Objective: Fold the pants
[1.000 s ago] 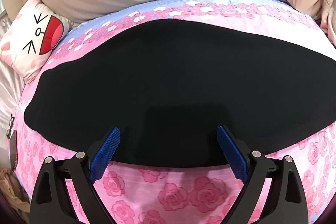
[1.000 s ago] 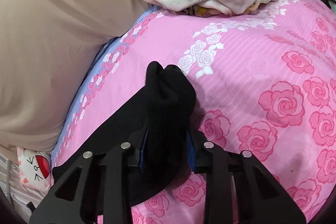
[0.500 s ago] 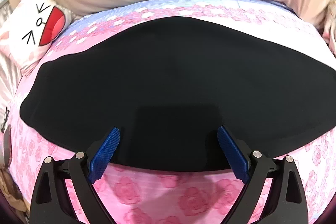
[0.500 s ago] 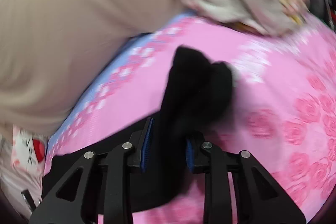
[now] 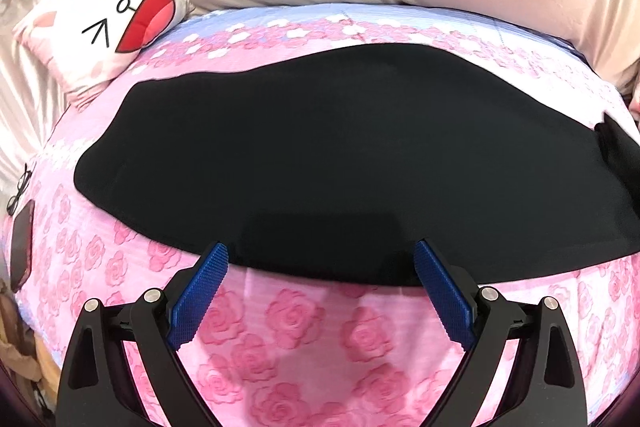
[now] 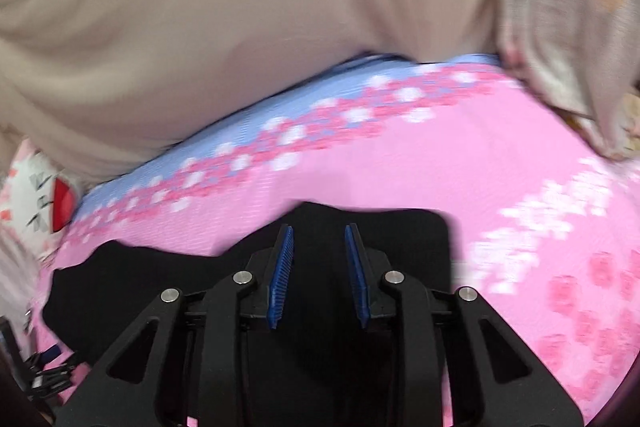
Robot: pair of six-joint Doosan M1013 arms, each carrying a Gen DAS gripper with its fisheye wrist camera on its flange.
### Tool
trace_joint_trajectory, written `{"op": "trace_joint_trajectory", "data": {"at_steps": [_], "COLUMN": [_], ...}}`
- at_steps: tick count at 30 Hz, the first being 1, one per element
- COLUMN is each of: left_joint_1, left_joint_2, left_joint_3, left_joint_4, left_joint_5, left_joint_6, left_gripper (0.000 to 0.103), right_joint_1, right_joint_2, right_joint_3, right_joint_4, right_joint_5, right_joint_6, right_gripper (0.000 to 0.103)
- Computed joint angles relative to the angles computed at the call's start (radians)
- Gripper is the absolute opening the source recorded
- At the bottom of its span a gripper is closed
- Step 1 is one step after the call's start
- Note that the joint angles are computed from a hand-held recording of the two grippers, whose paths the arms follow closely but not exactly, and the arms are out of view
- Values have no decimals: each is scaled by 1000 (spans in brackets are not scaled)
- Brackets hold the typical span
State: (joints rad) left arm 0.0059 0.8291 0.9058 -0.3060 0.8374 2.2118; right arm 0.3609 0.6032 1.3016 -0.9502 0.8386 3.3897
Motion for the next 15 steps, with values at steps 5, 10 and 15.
{"op": "trace_joint_trajectory", "data": {"at_steps": [5,10,15], "left_joint_1": [1,-19,-47], "left_joint_2": [14,19,-21], "left_joint_3": [-21,-31,35], "left_joint_4": [9,5,-1], "left_joint_5": [22,47,7], "left_joint_6": [-12,-13,46], "left_gripper": [92,92,92], "right_joint_1": [19,93,101], "right_joint_2": [-60,49,199], "right_joint_3": [86,-82,-299], "right_joint_4": [19,-40,-30], "right_joint_5": [239,368,357], "right_joint_6": [15,-484,-841], "right_gripper": [31,98,98]}}
